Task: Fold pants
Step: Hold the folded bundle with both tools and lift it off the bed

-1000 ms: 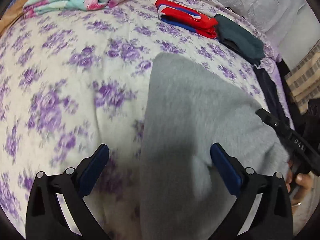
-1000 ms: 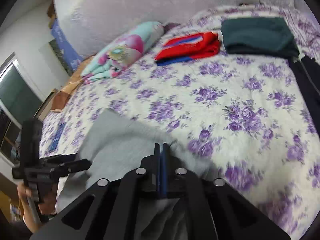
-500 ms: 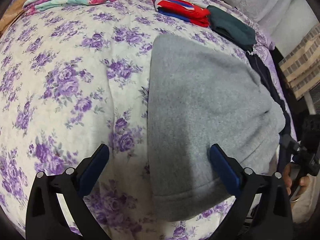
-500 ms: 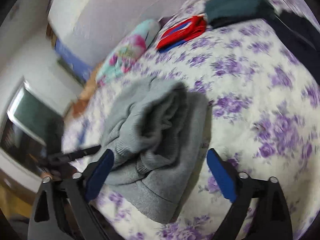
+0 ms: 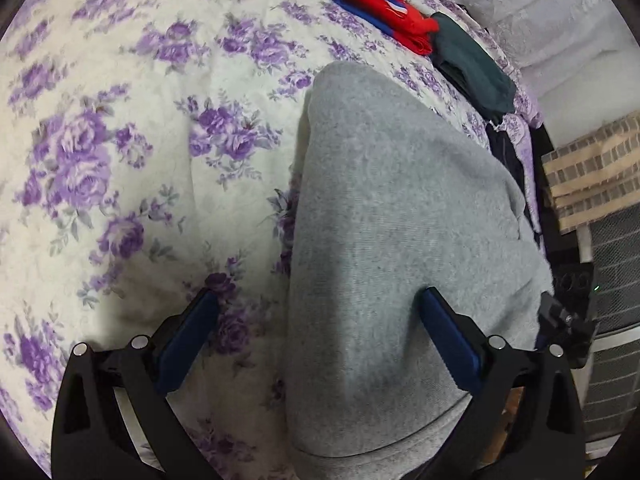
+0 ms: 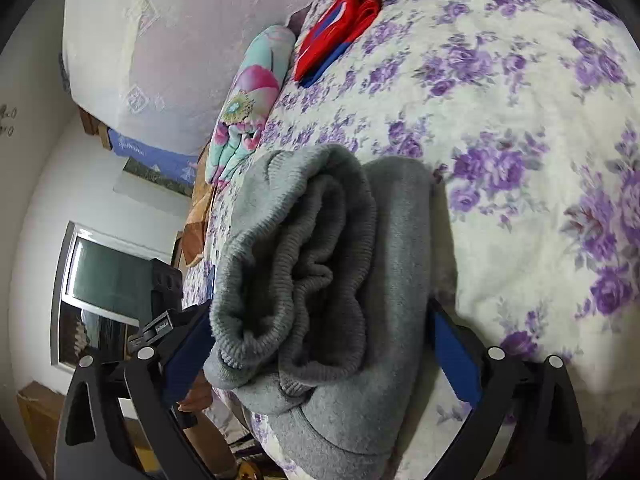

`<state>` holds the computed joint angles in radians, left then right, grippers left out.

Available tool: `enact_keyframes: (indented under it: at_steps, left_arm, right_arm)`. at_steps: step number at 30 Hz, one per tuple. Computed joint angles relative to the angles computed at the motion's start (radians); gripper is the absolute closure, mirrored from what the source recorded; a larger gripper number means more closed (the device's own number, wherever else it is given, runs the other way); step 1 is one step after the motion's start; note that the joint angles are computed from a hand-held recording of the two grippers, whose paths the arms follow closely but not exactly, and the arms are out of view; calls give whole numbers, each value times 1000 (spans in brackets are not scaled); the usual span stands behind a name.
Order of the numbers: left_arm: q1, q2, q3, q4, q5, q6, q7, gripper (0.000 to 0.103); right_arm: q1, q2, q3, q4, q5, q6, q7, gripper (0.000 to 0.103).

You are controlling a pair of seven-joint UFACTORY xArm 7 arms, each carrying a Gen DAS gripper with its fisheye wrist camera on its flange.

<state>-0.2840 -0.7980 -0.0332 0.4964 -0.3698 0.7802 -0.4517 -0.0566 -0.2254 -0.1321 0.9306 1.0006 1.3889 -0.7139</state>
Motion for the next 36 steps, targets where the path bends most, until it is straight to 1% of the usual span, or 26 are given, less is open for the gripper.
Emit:
enact_keyframes:
  at_steps: [2, 3, 4, 5, 6, 8, 11, 17, 18, 19, 20, 21, 22, 24, 28, 31, 33, 36]
  left_arm:
    - [15, 18, -39, 25, 46, 7, -15, 5]
    - [24, 29, -73, 41, 78, 11, -34, 5]
    - [26, 39, -88, 52, 97, 9, -45, 5]
    - [26, 49, -104, 61, 115, 5, -58, 4]
    - [27, 65, -127, 70, 136, -1, -78, 4]
    - [23, 78, -142, 69, 158, -21, -109, 4]
    - [8, 84, -131, 63, 165, -40, -136, 4]
    - [-7, 51, -127, 43, 187, -29, -174, 4]
    - [-9, 51, -125, 43, 187, -29, -180, 4]
    - [-10, 49, -125, 41, 188, -29, -184, 4]
    - [-10, 47, -126, 40, 191, -28, -188, 4]
    - [-9, 47, -129, 42, 196, -25, -194, 4]
    - [-10, 41, -131, 39, 199, -22, -199, 4]
    - [-11, 44, -131, 42, 206, -21, -200, 4]
    - [-22, 38, -126, 42, 206, -15, -199, 4]
    - [-58, 25, -83, 35, 168, -11, -149, 5]
    - [-76, 7, -68, 25, 146, -5, -112, 5]
    - [-77, -39, -94, -11, 143, -6, -106, 4]
  right_arm:
    - [8, 0, 14, 4, -13, -21, -7, 3]
    - [12, -3, 20, 3, -21, -32, -8, 3]
    - [19, 0, 26, 3, -23, -47, -14, 4]
    - [25, -3, 31, -1, -28, -62, -22, 6]
    - [32, -8, 38, -7, -35, -78, -29, 11]
    - [52, -16, 52, -22, -40, -115, -41, 12]
    - [70, -13, 48, -31, -34, -135, -57, 12]
    - [74, -27, 39, -47, -34, -143, -64, 11]
    - [77, -31, 40, -51, -34, -151, -65, 13]
    - [79, -41, 41, -60, -30, -161, -64, 21]
    - [82, -53, 41, -68, -28, -169, -68, 25]
    - [85, -58, 41, -70, -31, -177, -75, 32]
    - [90, -73, 44, -79, -35, -192, -84, 35]
    - [98, -86, 39, -87, -36, -203, -92, 37]
    - [107, -89, 25, -98, -26, -209, -109, 37]
    - [107, -90, 17, -101, -26, -209, -124, 36]
    - [106, -94, 15, -105, -26, -209, -130, 36]
    - [103, -99, 8, -111, -29, -196, -134, 34]
